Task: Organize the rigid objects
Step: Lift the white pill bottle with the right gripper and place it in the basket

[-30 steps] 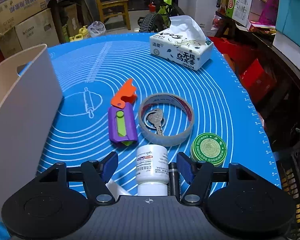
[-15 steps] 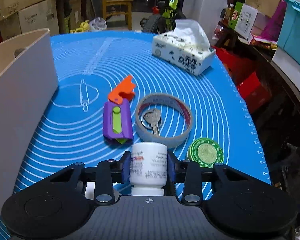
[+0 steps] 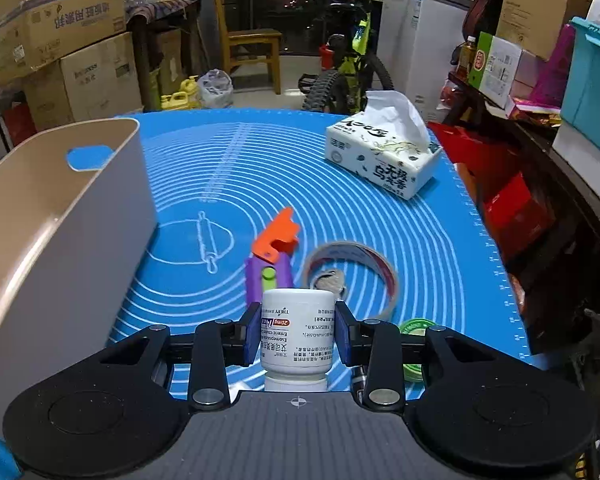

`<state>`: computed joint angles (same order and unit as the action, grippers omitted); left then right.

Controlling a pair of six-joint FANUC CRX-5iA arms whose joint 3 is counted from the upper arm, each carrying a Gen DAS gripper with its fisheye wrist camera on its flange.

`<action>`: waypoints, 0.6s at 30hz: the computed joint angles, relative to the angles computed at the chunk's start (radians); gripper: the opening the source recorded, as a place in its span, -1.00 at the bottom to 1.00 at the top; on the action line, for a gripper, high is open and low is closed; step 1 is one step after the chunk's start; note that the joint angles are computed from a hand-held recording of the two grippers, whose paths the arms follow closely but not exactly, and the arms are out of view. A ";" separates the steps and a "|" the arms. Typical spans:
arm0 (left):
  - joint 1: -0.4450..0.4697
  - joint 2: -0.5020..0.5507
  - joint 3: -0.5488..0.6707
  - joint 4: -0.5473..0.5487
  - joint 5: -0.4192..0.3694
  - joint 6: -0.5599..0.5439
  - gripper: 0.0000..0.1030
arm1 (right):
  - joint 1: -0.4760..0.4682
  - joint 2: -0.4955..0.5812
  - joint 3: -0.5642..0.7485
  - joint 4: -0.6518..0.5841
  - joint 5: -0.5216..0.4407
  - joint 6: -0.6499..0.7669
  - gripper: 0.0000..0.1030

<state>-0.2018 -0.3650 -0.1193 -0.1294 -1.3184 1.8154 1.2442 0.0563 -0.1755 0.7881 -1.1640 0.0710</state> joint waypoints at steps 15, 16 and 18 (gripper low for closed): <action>-0.005 0.001 0.002 -0.006 -0.003 0.003 -0.88 | -0.063 0.051 0.038 -0.134 0.050 0.103 -0.13; -0.007 0.002 0.004 -0.008 -0.003 0.004 -0.88 | -0.065 0.055 0.041 -0.137 0.049 0.111 -0.13; -0.008 0.003 0.004 -0.009 -0.003 0.005 -0.88 | -0.071 0.058 0.047 -0.148 0.048 0.126 -0.14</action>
<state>-0.2097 -0.3625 -0.1153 -0.1381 -1.3216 1.8203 1.1729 0.1144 -0.1289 0.6404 -1.1155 0.1968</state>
